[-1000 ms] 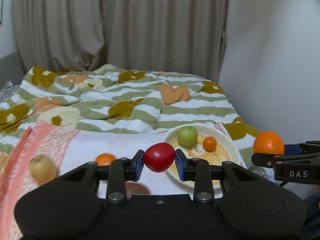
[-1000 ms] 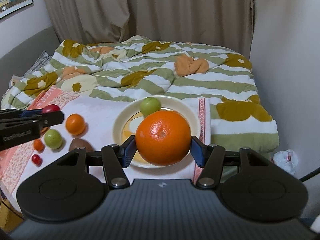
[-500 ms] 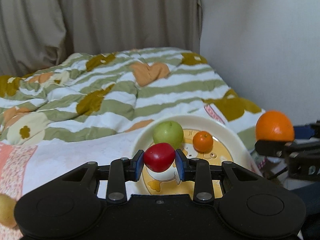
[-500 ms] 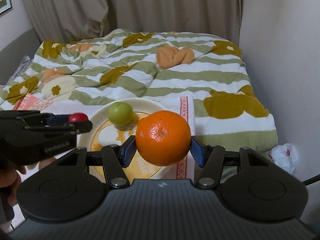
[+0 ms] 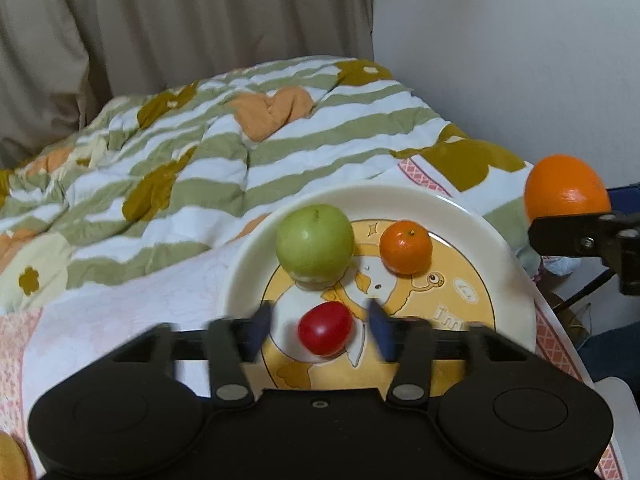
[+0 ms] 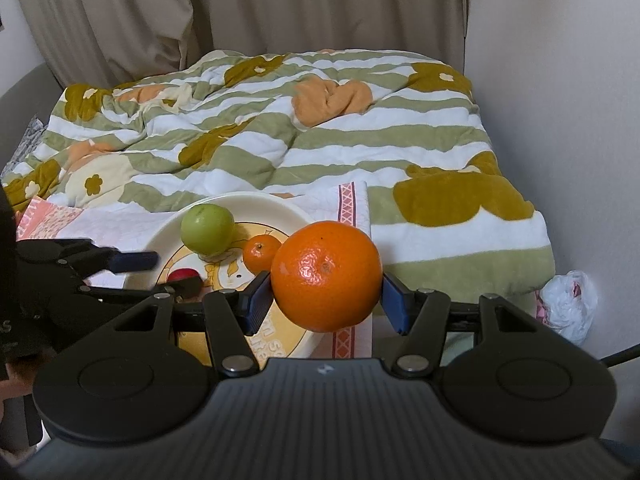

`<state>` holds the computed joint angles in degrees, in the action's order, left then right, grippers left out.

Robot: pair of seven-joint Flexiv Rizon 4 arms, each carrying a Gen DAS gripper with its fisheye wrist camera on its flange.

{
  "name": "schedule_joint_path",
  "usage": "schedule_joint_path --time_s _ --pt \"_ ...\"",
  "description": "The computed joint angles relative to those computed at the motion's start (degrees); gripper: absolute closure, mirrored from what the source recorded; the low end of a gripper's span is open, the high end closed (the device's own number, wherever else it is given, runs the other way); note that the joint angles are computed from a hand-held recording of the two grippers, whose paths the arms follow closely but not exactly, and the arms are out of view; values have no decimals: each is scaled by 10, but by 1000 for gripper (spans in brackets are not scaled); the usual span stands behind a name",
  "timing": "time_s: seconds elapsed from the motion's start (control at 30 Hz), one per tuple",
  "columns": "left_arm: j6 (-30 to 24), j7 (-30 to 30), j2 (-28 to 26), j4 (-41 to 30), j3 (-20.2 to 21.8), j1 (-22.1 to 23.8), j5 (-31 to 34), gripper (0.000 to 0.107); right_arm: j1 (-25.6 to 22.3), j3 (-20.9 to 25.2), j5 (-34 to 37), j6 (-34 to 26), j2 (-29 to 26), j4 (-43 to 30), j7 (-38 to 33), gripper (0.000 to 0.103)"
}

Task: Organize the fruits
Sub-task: 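Lower the red tomato into the white bowl with the left tool while the right tool carries the orange, then lower the large orange into the white bowl and open the right tool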

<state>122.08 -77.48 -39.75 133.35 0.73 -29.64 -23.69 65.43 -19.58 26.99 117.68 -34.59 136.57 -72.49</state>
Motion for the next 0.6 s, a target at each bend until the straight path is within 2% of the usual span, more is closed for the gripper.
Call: schedule_joint_path --time_s 0.03,0.07,0.2,0.33,0.6 --pt "14 2 -1 3 5 -7 1 19 0 0 0 0 0 0 0 30" --pt "25 4 -1 7 7 -10 1 16 -2 1 -1 1 0 -1 0 30" --pt "36 14 12 25 7 -15 -10 15 -3 1 -3 2 4 -1 -5 30" --pt "52 -11 33 54 -9 9 2 11 -4 5 -9 2 6 -4 -15 30" --pt "92 -30 60 101 -4 -18 -55 11 -29 37 -36 -5 2 -23 -29 30"
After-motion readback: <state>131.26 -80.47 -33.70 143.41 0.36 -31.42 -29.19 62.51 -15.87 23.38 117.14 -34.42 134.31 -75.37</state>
